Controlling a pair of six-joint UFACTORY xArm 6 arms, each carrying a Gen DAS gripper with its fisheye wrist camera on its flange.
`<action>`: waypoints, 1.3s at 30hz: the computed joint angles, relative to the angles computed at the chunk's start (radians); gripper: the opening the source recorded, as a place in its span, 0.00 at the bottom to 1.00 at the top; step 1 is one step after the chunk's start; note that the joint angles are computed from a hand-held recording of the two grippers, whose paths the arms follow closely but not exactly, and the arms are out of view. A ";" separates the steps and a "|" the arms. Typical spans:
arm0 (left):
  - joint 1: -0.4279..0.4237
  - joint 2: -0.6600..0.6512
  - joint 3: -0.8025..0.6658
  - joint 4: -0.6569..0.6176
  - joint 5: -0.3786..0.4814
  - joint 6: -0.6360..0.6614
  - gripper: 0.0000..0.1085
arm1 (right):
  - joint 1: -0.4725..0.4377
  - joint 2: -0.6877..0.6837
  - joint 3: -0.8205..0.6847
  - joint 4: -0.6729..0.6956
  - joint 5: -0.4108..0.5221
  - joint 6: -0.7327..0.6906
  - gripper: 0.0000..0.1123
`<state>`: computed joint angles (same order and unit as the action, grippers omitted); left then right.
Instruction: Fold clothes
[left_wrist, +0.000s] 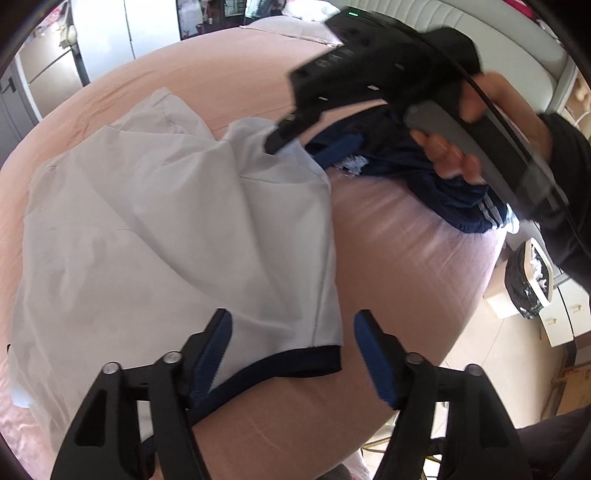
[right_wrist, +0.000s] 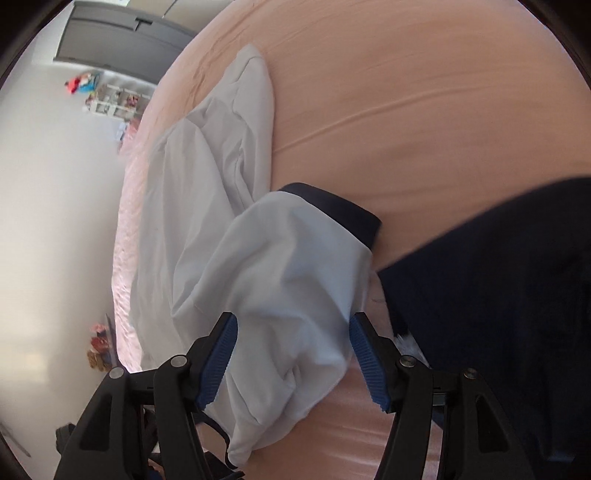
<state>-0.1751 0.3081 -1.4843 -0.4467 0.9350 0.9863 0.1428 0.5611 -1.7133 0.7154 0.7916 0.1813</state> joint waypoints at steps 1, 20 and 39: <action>0.002 0.001 -0.004 -0.004 -0.003 -0.004 0.64 | -0.002 -0.026 0.038 0.017 -0.024 -0.011 0.56; -0.014 0.059 -0.072 0.122 -0.054 -0.117 0.67 | 0.018 -0.197 0.239 -0.149 -0.050 0.114 0.56; -0.019 0.306 -0.507 0.181 0.145 -0.266 0.67 | 0.070 -0.238 0.283 -0.143 -0.138 0.105 0.56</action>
